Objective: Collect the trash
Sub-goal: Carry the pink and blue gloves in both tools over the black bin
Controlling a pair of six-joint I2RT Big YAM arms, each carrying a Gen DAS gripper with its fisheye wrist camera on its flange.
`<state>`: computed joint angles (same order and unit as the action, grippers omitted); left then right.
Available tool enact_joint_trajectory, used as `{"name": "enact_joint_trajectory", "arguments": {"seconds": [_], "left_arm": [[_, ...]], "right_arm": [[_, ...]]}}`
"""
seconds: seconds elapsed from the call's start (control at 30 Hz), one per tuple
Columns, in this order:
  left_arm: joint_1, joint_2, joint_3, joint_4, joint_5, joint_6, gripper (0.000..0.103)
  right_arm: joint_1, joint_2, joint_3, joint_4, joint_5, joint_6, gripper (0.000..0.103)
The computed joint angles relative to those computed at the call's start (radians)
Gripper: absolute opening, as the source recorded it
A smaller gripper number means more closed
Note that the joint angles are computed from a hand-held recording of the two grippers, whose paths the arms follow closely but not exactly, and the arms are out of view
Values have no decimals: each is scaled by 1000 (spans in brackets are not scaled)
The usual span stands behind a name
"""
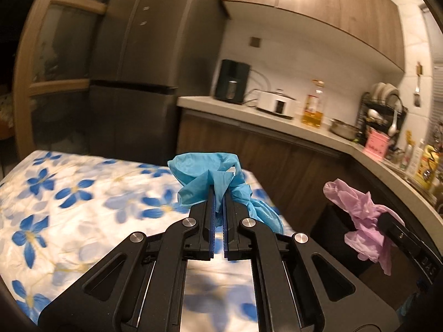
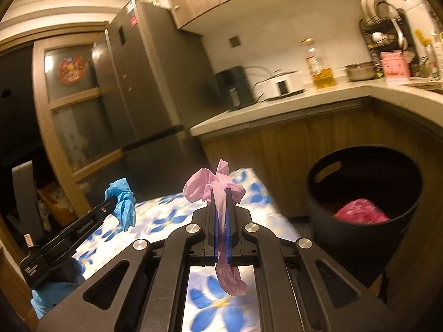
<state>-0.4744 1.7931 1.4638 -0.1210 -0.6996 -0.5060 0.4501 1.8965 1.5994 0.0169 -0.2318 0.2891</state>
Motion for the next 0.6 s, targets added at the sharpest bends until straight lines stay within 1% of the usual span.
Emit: {"name": "enact_joint_trajectory", "arguments": {"seconds": [0.07, 0.23, 0.37, 0.4, 0.47, 0.5, 0.6], "left_arm": [[-13, 29, 50, -7, 16, 23, 3], [-50, 131, 219, -31, 63, 91, 3], [-73, 229, 375, -62, 105, 147, 3], [-79, 264, 431, -79, 121, 162, 3], [-85, 310, 501, -102, 139, 173, 3], [-88, 344, 554, -121, 155, 177, 3], [-90, 406, 649, -158, 186, 188, 3]], "right_arm": [[-21, -8, -6, 9, 19, 4, 5], [-71, -18, -8, 29, 71, 8, 5], [-108, -12, 6, 39, 118, -3, 5], [-115, -11, 6, 42, 125, -5, 5], [-128, -4, 13, 44, 146, -9, 5], [-134, -1, 15, 45, 149, -9, 5], [-147, 15, 33, 37, 160, -21, 5]]}}
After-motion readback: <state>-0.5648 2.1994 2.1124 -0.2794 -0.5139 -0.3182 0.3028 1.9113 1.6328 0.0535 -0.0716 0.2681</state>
